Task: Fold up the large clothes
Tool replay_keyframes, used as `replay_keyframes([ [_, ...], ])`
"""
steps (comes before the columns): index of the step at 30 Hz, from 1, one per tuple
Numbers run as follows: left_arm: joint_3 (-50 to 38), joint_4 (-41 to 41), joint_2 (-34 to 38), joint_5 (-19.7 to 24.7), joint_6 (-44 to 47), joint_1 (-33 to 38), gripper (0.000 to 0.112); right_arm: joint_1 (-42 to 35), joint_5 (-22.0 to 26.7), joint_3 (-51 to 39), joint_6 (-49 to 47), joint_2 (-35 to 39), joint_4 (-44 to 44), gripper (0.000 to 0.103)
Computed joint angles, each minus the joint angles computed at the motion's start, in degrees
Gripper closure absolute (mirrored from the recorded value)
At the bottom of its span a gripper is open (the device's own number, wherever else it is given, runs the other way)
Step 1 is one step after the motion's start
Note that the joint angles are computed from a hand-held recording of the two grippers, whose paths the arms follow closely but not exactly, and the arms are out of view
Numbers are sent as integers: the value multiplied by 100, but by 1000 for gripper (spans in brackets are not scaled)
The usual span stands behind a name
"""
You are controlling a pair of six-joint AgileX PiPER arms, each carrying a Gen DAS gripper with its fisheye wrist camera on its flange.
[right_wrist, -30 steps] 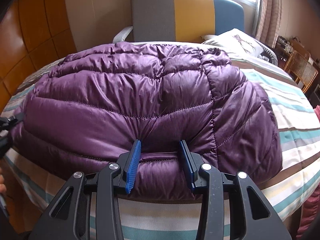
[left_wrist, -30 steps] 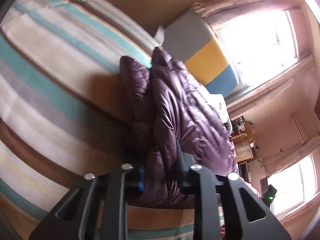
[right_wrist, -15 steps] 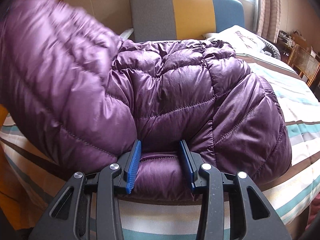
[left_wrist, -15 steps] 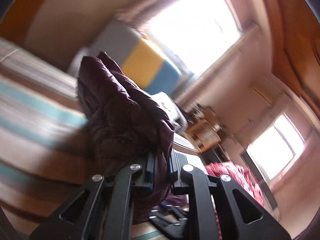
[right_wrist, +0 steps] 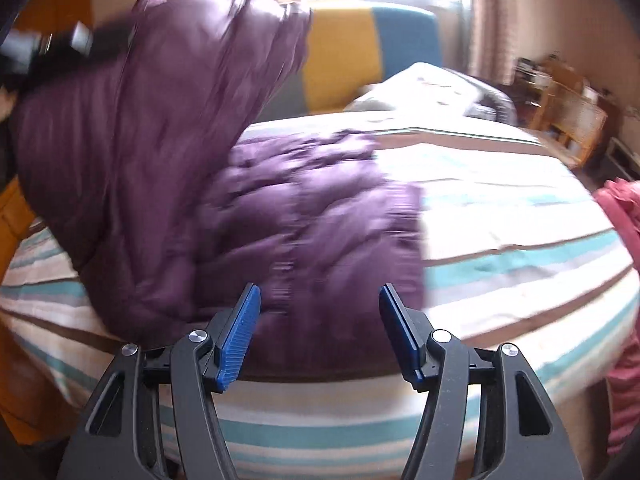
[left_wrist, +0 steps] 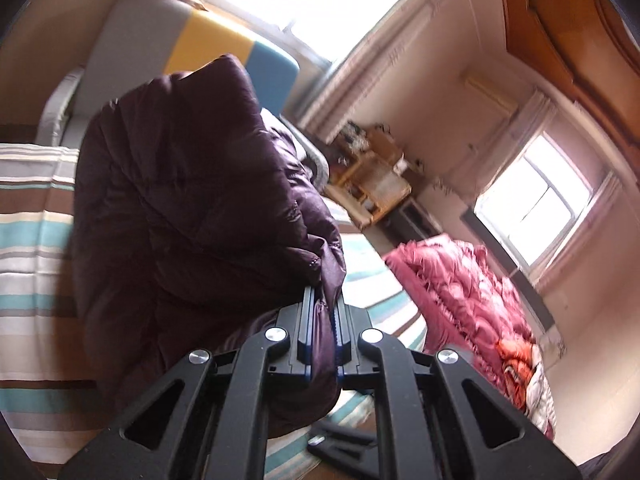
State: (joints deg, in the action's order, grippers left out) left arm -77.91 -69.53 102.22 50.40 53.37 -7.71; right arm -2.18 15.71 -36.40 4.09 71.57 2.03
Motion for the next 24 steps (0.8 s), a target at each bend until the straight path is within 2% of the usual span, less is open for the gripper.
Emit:
replay_keyframes([
  [2,-148,221,167,-66,-160,-210,106,-453,112,14,-339,-77,187,42],
  [5,-536,705,546,-318,-585,-662,106,-1025,209,107,-233,-203,-85,42],
  [10,-544,1249,856,-748,-1047,-1183,106,-2299,175,209,-1525,-57,864,42],
  [15,-528,1718,1277,-1181,-1353,-1589,106,-3216,175,254,-2732,125,1802,42],
  [19,-519,2096,1494,-1596,-1625,-1882,106,-3453,88,175,-2716,387,1798,42],
  [21,-494,2273,1409,-1692,-1769,-1984,103,-3600,161,130,-3134,487,2217,42],
  [24,-334,2030,1171,-1650,-1583,-1954,95,-3538,158,149,-3102,446,2178,42],
])
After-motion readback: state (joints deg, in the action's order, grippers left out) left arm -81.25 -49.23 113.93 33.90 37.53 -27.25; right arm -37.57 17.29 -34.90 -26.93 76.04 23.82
